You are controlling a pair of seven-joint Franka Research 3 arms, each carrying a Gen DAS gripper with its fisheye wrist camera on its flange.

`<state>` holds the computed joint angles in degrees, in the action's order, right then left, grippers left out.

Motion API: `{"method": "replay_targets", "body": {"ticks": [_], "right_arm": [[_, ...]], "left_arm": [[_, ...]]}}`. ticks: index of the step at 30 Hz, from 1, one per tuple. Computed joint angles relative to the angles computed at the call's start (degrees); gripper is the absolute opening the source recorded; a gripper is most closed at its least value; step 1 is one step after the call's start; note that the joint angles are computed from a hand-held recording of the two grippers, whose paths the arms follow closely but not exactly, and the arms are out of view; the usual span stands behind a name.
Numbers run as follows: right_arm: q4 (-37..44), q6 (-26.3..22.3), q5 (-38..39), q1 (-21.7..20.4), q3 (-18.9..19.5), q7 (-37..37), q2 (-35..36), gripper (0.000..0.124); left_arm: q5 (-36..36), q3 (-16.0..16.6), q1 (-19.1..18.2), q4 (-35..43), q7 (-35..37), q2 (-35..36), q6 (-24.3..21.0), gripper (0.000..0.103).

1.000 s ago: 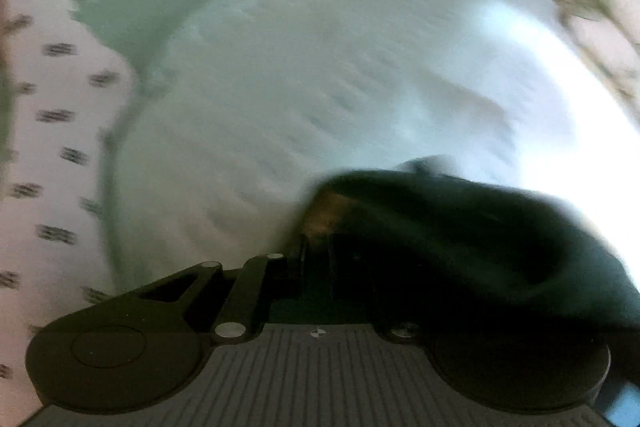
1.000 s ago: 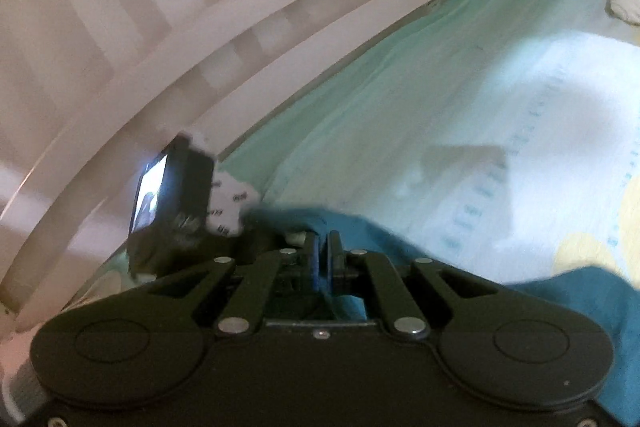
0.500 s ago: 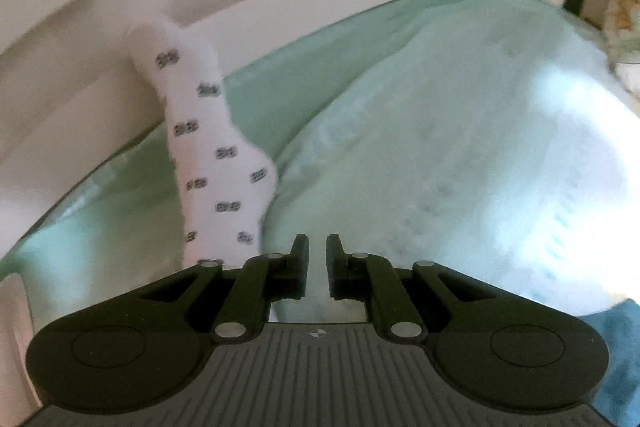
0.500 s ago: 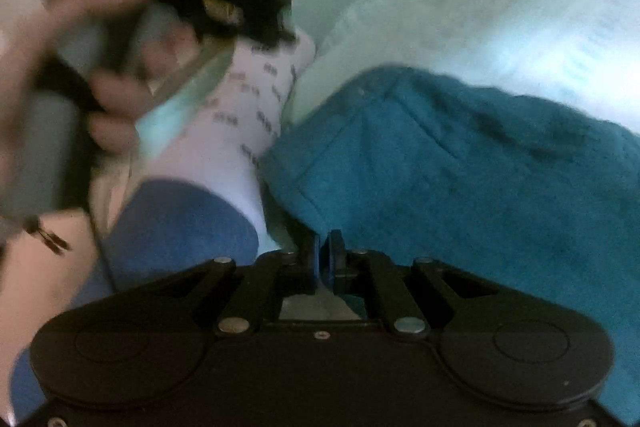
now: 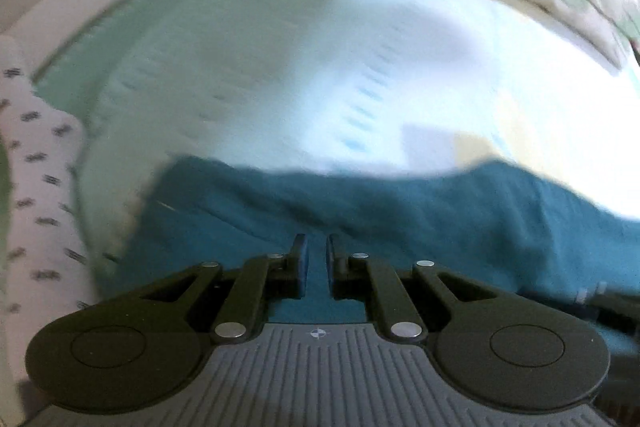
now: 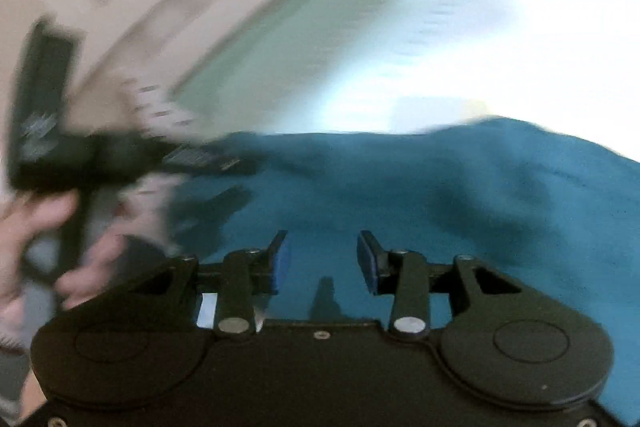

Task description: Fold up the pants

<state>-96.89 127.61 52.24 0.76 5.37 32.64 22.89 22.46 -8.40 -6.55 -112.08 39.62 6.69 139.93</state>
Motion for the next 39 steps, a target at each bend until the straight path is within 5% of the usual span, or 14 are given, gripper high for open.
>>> {"method": "replay_targets", "body": {"ticks": [7,9,14,19,27,31,39], "right_arm": [[-4.9,4.6,-8.2,0.9,-2.2,-0.7,-0.5,0.048],[-8.2,6.4,-5.6,-0.5,-1.2,-5.7,-2.5,0.048],[-5.1,1.6,-7.2,-1.5,-2.3,-5.2,-2.2,0.048],[3.1,1.2,-1.2,-3.6,-1.6,-4.6,1.2,0.048],[18.8,3.4,-5.6,-2.8,0.1,1.4,12.1,0.056],[25.4,1.0,-9.3,-3.3,1.3,3.3,17.0,0.056],[39.8,-4.9,-14.8,-1.7,3.6,6.1,27.4,0.056]], "left_arm": [[-5.6,-1.5,-1.2,-0.3,4.1,3.3,-2.6,0.011],[-3.1,-1.0,-1.8,-3.6,1.9,1.7,0.6,0.011],[-5.2,-1.2,-1.6,-2.3,2.6,1.1,-0.7,0.01],[-1.0,0.0,-1.9,2.9,-1.5,4.2,1.9,0.011],[1.2,1.7,-2.1,12.2,-5.3,12.4,3.6,0.011],[-1.2,0.9,-1.9,11.6,-4.3,13.4,1.7,0.011],[6.5,2.9,-3.8,5.3,-11.4,10.6,8.5,0.011]]}}
